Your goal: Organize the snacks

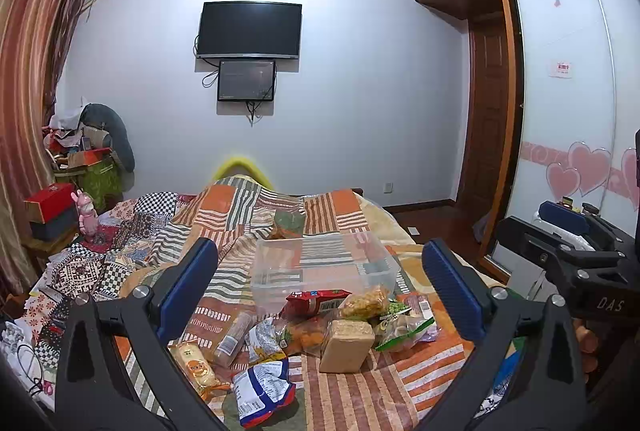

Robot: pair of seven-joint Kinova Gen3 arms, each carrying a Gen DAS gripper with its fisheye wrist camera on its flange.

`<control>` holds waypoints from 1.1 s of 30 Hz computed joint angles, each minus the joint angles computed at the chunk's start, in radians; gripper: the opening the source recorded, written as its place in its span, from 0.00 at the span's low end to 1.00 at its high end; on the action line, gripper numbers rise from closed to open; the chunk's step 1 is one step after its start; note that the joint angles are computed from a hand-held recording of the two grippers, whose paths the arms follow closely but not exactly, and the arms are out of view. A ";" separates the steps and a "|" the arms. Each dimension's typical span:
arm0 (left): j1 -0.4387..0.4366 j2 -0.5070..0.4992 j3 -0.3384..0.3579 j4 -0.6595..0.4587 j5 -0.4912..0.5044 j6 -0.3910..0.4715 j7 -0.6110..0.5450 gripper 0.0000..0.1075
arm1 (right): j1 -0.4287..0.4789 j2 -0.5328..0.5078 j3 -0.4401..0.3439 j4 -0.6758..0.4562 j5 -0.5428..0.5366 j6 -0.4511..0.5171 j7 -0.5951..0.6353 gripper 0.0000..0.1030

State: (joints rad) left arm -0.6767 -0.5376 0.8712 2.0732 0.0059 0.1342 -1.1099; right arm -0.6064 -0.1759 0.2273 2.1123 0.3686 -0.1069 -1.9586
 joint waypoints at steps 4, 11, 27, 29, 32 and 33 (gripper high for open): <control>-0.003 0.001 0.002 -0.003 0.001 0.001 -0.001 0.96 | -0.008 -0.001 0.008 0.000 0.008 0.000 -0.004 1.00; -0.001 0.002 0.001 -0.001 0.002 -0.001 -0.001 0.96 | -0.020 -0.001 0.019 0.000 0.018 0.000 -0.011 1.00; 0.039 0.030 -0.031 0.011 -0.001 -0.016 -0.014 0.96 | 0.025 0.007 -0.026 -0.003 0.006 -0.005 -0.008 1.00; 0.043 0.039 -0.034 0.008 -0.004 -0.012 -0.016 0.95 | 0.012 0.012 -0.014 -0.009 0.012 0.007 -0.016 1.00; 0.045 0.051 -0.035 0.011 -0.006 -0.012 -0.016 0.90 | -0.026 0.017 0.024 -0.012 0.025 0.015 -0.027 1.00; 0.046 0.056 -0.036 0.011 -0.009 -0.010 -0.017 0.88 | -0.034 0.020 0.034 -0.013 0.029 0.015 -0.029 1.00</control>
State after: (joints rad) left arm -0.6304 -0.4813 0.8348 2.0837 -0.0026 0.1240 -1.1268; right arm -0.6408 -0.1555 0.2614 2.0998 0.3978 -0.0915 -1.9879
